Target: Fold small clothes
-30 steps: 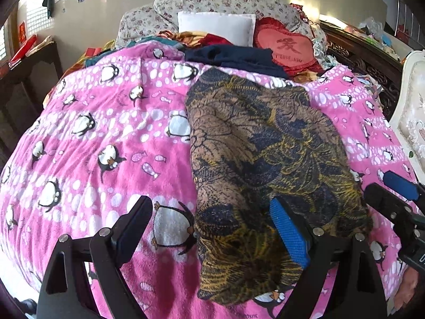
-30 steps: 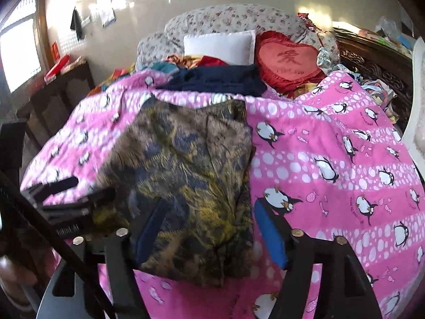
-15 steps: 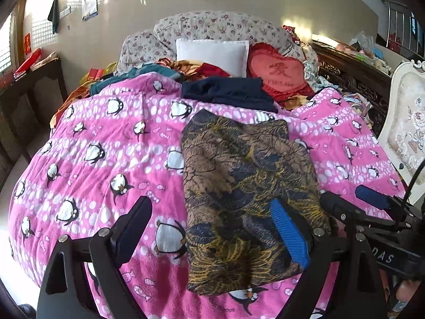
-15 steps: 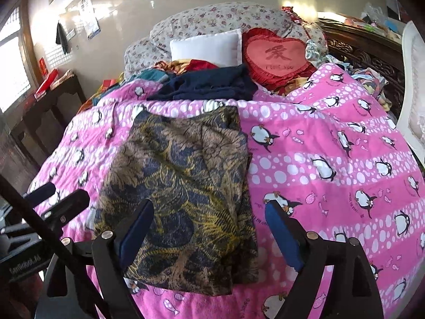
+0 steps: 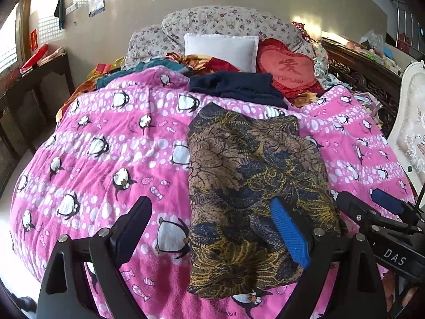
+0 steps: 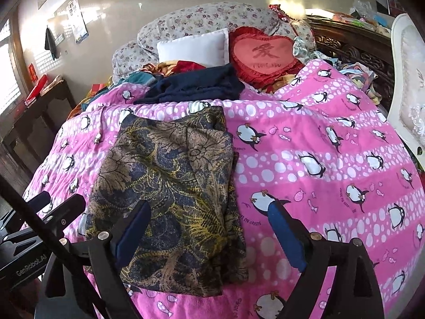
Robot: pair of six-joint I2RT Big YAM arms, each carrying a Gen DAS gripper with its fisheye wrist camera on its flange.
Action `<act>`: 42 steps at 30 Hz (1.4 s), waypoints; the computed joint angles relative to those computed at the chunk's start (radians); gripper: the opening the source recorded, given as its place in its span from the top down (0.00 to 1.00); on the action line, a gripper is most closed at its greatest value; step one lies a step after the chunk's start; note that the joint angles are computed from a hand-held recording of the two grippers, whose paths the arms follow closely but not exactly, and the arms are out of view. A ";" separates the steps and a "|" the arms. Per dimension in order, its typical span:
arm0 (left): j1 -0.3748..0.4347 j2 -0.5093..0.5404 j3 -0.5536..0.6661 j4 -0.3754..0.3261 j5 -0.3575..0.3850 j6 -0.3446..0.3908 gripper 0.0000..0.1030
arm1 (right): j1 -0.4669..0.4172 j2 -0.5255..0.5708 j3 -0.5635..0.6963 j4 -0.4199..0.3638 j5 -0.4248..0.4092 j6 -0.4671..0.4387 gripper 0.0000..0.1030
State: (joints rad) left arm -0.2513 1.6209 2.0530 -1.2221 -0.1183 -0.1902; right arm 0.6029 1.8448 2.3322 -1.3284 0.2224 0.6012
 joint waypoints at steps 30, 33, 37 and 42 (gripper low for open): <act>0.004 -0.008 -0.036 0.021 -0.013 0.006 0.12 | 0.013 0.022 0.020 -0.012 0.005 0.000 0.10; 0.004 -0.005 -0.035 0.021 -0.017 0.005 0.12 | 0.014 0.022 0.018 -0.013 0.004 0.003 0.10; 0.004 -0.004 -0.035 0.020 -0.020 0.005 0.12 | 0.014 0.027 0.021 -0.017 0.004 0.002 0.10; 0.007 -0.002 -0.036 0.021 -0.019 0.006 0.12 | 0.014 0.028 0.020 -0.015 0.004 -0.001 0.10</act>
